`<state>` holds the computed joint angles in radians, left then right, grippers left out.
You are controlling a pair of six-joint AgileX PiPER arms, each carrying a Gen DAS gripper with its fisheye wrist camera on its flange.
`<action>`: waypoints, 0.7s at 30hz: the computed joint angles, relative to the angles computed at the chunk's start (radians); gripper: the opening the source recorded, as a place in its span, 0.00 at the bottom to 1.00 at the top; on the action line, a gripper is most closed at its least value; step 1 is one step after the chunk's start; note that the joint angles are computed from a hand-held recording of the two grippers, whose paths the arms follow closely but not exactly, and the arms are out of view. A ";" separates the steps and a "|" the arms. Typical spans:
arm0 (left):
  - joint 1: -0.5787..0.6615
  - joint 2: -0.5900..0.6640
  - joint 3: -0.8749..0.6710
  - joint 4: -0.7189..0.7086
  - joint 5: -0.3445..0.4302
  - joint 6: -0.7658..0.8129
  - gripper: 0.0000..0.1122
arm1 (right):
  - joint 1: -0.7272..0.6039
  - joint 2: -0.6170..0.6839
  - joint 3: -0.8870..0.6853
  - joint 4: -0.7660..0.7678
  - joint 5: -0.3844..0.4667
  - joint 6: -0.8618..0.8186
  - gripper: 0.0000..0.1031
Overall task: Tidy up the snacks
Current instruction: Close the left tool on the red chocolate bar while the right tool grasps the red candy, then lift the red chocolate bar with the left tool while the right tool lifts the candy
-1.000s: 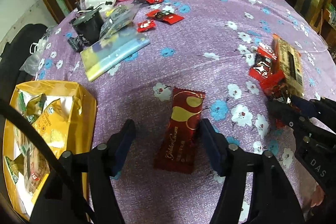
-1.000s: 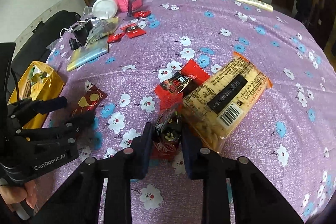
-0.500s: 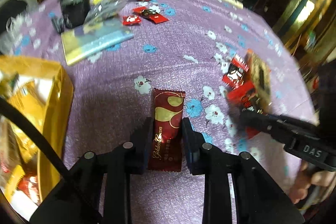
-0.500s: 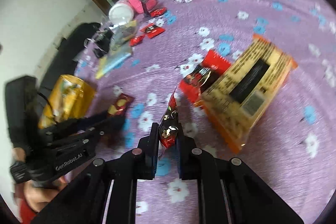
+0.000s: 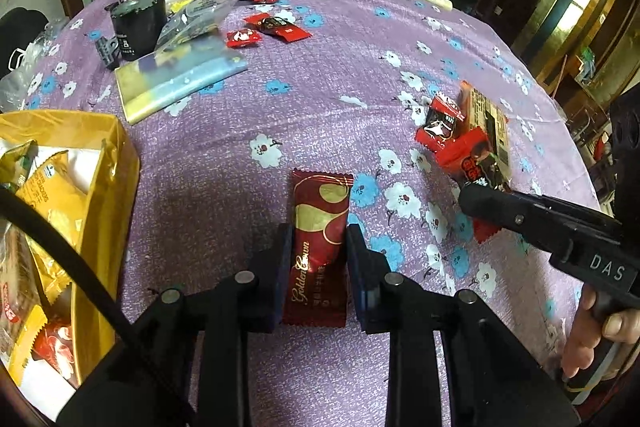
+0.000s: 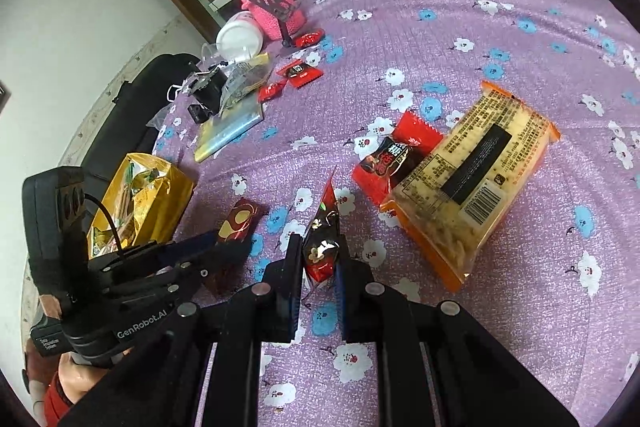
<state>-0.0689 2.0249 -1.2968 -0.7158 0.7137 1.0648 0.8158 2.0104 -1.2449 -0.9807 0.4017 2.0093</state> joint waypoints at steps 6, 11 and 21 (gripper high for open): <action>0.010 0.005 -0.007 -0.011 0.017 0.020 0.25 | 0.007 -0.002 0.000 -0.032 0.014 0.012 0.12; 0.013 0.000 0.005 -0.024 0.010 0.041 0.25 | 0.011 -0.014 0.009 -0.059 0.025 0.035 0.12; 0.017 -0.004 0.015 -0.039 0.007 0.063 0.25 | 0.003 -0.007 0.008 -0.047 0.012 0.025 0.12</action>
